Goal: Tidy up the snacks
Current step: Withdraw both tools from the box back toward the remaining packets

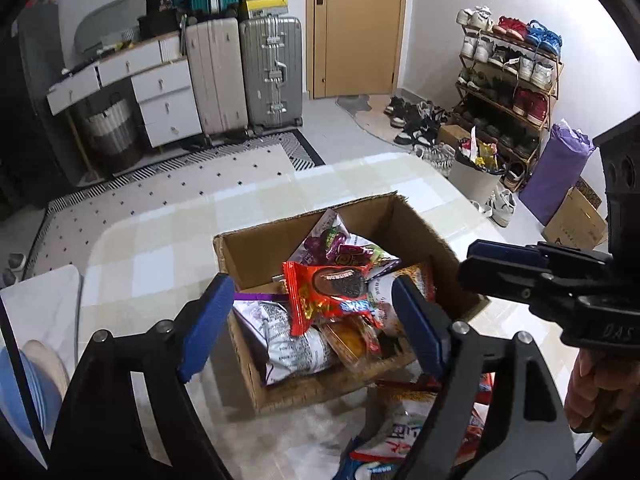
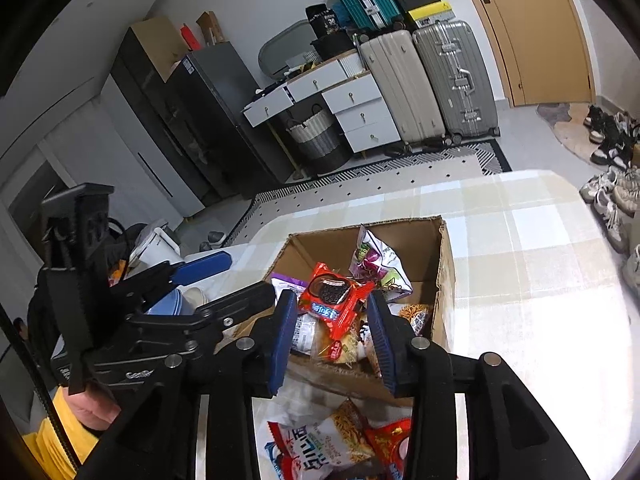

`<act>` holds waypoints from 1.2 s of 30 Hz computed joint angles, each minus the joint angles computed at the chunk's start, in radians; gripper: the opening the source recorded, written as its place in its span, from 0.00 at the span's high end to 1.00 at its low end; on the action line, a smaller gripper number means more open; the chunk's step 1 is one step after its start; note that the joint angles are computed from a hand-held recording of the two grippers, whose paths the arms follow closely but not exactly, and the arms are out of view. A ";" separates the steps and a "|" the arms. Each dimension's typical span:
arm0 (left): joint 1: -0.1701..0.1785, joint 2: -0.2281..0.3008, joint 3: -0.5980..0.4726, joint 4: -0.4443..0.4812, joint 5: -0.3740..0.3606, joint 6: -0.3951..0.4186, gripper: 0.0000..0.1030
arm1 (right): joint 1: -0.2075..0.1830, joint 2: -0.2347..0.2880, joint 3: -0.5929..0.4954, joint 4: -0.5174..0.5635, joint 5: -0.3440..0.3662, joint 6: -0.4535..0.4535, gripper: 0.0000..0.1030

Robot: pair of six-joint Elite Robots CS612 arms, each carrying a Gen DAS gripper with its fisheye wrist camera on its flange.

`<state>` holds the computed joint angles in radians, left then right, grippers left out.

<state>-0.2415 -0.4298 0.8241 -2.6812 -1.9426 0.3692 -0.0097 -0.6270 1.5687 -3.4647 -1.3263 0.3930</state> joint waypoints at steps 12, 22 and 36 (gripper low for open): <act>0.024 -0.173 0.288 -0.233 -0.041 -0.030 0.18 | 0.033 -0.083 0.113 -0.118 -0.058 -0.054 0.51; 0.064 -0.282 0.506 -0.458 -0.080 -0.111 0.00 | 0.084 -0.133 0.211 -0.215 -0.135 -0.129 0.31; 0.124 -0.344 0.712 -0.692 -0.106 -0.197 0.00 | 0.159 -0.109 0.359 -0.540 -0.284 -0.212 0.02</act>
<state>-0.1179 -0.7734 1.5356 -3.3729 -2.0486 0.1721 0.1492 -0.7356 1.9276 -4.0043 -1.6101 0.1814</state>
